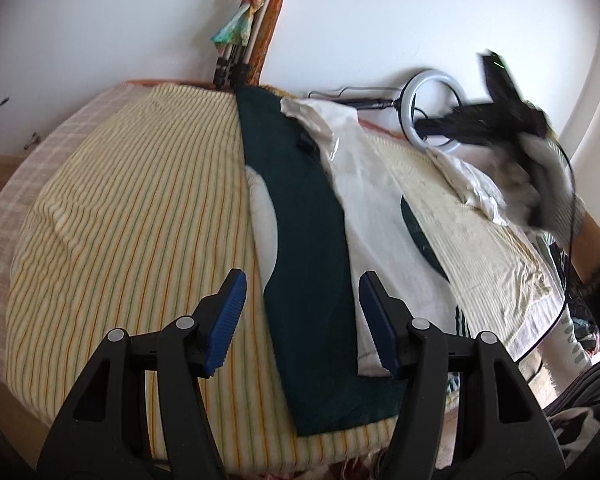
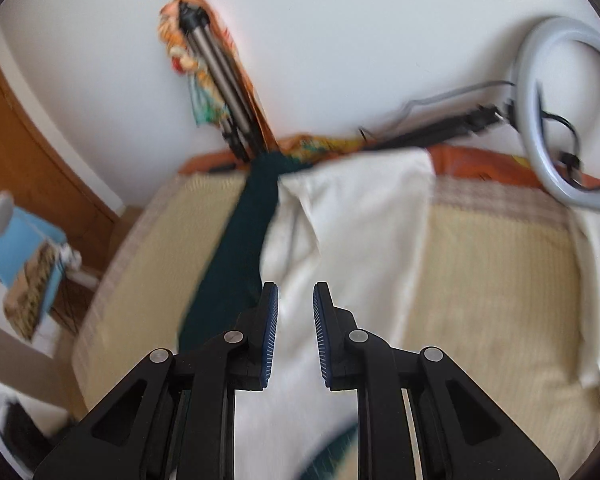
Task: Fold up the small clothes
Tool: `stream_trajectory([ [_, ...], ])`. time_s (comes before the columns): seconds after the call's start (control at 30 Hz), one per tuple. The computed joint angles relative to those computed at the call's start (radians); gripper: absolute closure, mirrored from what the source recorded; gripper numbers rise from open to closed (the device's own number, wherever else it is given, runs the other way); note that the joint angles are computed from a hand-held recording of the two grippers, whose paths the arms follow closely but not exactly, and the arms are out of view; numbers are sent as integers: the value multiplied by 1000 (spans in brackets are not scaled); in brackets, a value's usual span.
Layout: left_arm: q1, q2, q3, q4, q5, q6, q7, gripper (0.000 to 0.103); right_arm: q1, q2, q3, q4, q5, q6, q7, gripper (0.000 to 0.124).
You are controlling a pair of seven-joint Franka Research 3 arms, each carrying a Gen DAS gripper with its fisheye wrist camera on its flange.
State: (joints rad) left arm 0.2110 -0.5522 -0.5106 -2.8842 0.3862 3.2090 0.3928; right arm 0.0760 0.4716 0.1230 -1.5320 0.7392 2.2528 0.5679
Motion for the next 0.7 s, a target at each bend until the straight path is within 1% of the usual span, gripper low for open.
stream_trajectory([
  [0.07, -100, 3, 98, -20, -16, -36, 17, 43, -45, -74, -9, -126, 23, -19, -88, 107],
  [0.13, -179, 1, 175, -38, -34, -59, 32, 43, -80, -120, -36, -215, 31, -88, -136, 102],
  [0.17, -219, 0, 214, -46, -47, -66, 40, 43, -89, -142, -52, -261, 28, -105, -152, 94],
  [0.2, -247, -1, 238, -52, -57, -72, 47, 43, -96, -156, -64, -291, 25, -120, -170, 88],
  [0.33, -373, 29, 350, -58, -113, -98, 99, 43, -110, -189, -102, -376, -14, -232, -220, 88],
  [0.37, -407, 44, 382, -57, -133, -97, 113, 43, -106, -203, -108, -400, -29, -235, -231, 88],
  [0.4, -467, 62, 440, -58, -167, -91, 138, 43, -101, -215, -112, -424, -42, -229, -243, 88],
  [0.43, -501, 82, 463, -64, -224, -65, 168, 43, -99, -220, -116, -436, -55, -241, -254, 88],
  [0.47, -501, 79, 465, -72, -211, -47, 149, 43, -100, -217, -119, -434, -59, -270, -261, 88],
  [0.5, -497, 77, 455, -73, -220, -45, 150, 43, -101, -210, -123, -430, -66, -298, -260, 88],
  [0.53, -517, 78, 473, -75, -232, -39, 159, 43, -98, -200, -125, -421, -76, -318, -250, 88],
  [0.63, -578, 83, 528, -82, -256, -7, 188, 43, -87, -193, -128, -429, -103, -317, -234, 89],
  [0.7, -563, 81, 501, -75, -257, -28, 198, 43, -87, -186, -127, -432, -104, -325, -242, 95],
])
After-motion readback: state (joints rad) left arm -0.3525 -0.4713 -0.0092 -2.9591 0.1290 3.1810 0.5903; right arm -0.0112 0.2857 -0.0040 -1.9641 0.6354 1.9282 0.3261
